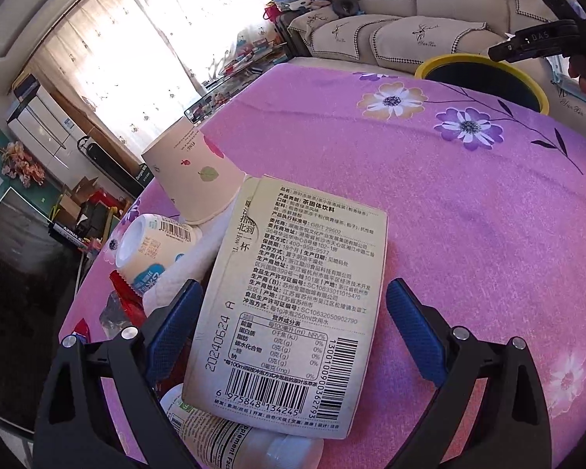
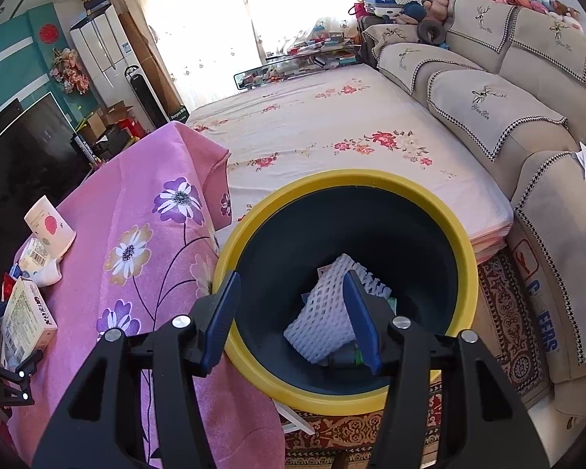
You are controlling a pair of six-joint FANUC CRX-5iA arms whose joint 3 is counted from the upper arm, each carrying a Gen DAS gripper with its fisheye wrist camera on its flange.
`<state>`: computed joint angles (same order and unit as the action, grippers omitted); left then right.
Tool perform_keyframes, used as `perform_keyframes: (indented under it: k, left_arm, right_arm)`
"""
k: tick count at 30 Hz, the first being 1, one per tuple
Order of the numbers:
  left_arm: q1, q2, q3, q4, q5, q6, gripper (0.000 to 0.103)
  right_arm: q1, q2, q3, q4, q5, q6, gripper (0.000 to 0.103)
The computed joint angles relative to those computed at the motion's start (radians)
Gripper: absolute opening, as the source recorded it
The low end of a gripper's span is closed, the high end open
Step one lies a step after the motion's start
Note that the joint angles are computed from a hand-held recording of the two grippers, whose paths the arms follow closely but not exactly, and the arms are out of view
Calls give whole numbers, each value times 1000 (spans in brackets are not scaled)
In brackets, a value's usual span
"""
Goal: Collect trash
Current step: 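Grasp the beige paper box with the left gripper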
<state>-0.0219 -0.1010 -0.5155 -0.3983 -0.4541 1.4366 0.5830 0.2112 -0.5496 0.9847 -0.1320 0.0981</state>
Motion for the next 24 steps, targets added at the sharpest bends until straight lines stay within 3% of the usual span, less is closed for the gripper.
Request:
perform_keyframes:
  k: [8,15,24]
  left_arm:
    - [-38,13,30,-94,-34,82,83]
    - [-22,-14,0,-34,-23,19,75]
    - [-55,-64,6,-54,-50,102,73]
  right_arm:
    - [10,8,11,-64,-3,53,52]
    - [15,10,16,-87,-8,70,52]
    - [5,1,-4,-35,12,25,52]
